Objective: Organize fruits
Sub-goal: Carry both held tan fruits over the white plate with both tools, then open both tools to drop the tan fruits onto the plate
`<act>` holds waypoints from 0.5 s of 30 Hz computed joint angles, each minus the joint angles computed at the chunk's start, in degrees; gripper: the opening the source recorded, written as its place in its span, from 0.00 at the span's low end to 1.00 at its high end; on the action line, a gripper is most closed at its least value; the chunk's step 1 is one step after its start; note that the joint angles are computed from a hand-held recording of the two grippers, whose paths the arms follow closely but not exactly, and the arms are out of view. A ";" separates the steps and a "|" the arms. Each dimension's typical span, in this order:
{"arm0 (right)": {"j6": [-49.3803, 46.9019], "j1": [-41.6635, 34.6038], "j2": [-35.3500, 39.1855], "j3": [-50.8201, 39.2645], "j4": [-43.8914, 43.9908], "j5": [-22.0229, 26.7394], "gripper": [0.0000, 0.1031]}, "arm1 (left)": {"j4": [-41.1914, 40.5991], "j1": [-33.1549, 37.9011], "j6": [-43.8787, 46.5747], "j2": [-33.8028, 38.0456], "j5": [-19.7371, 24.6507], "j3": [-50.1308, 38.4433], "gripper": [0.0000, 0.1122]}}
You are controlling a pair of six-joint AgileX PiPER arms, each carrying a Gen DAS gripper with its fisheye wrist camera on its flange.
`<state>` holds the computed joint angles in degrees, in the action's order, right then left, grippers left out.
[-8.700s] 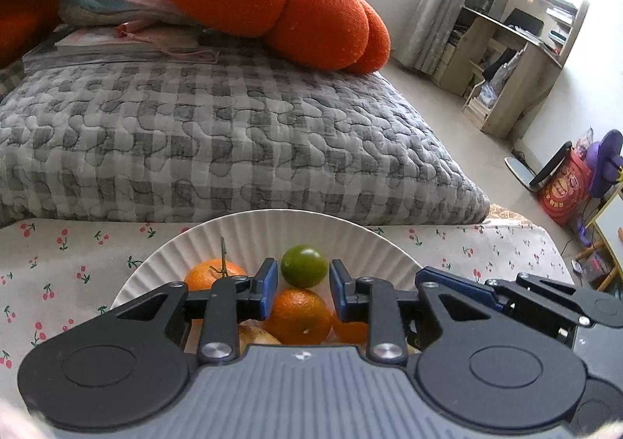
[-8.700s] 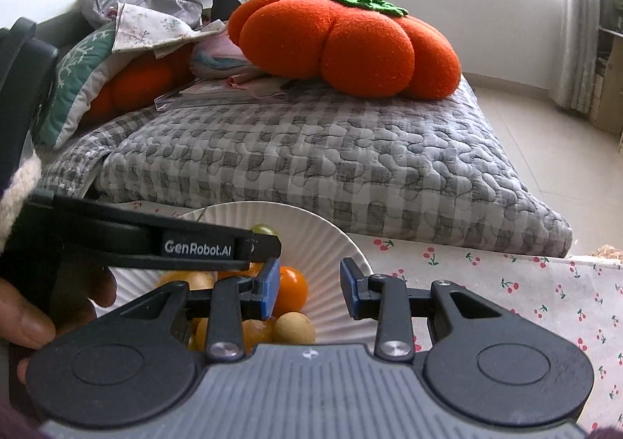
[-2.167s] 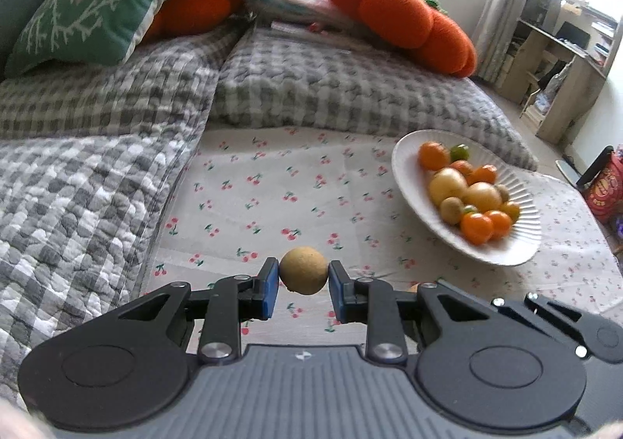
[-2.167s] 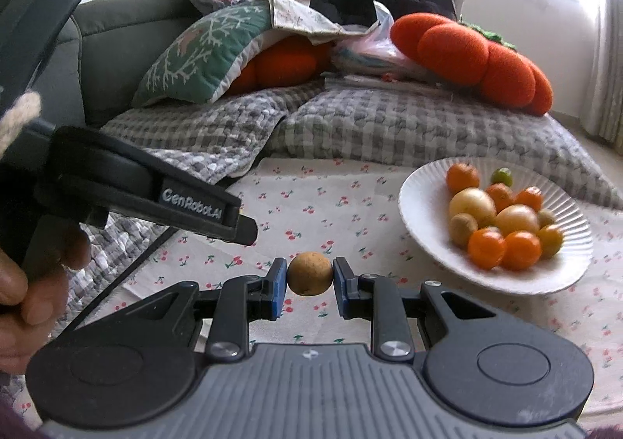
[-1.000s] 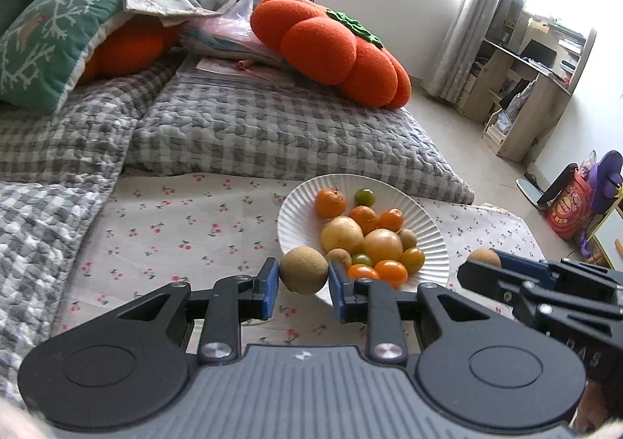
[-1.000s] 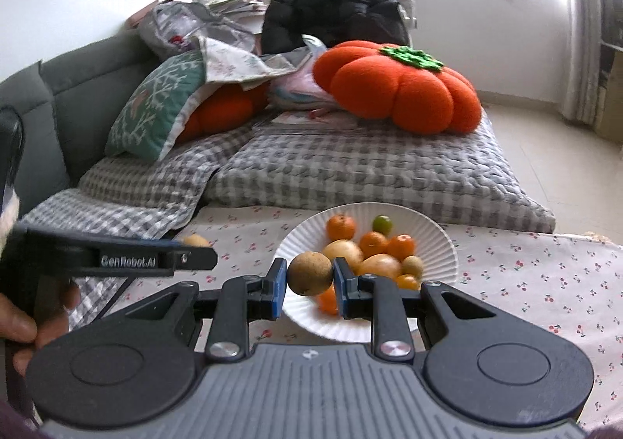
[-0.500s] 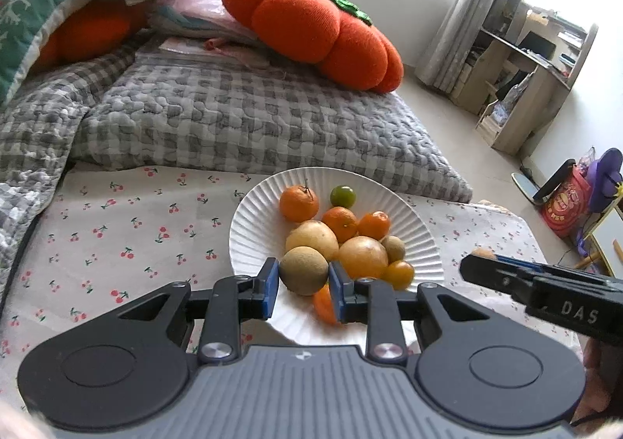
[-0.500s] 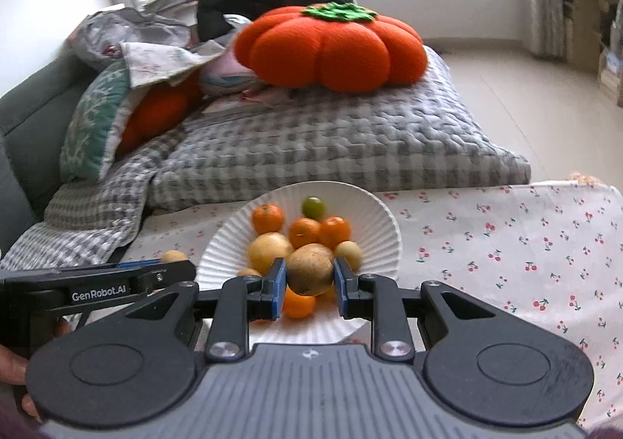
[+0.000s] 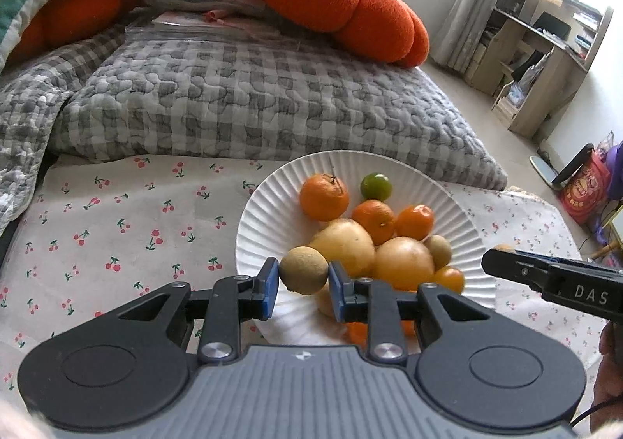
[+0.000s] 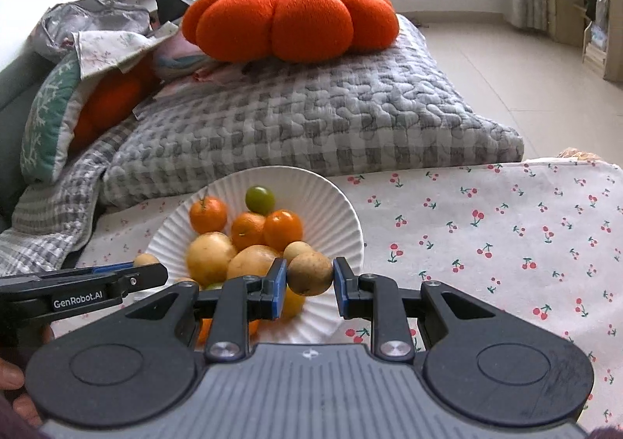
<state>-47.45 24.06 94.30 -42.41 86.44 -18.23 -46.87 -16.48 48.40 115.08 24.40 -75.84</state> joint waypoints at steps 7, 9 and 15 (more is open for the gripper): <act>1.14 -0.47 1.98 -1.02 -1.48 -0.05 0.22 | 1.27 0.00 -1.15 2.74 0.05 -2.83 0.20; 1.87 -0.75 2.38 -1.11 -2.01 0.10 0.22 | 1.22 -0.24 -0.82 2.94 -0.22 -2.84 0.20; 3.75 -0.94 2.89 -1.07 -3.42 0.26 0.23 | 0.89 -0.38 -0.62 3.19 -0.45 -2.94 0.20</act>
<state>-43.69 23.12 97.19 -43.48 83.02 -17.97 -45.97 -16.86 47.78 118.27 23.94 -78.77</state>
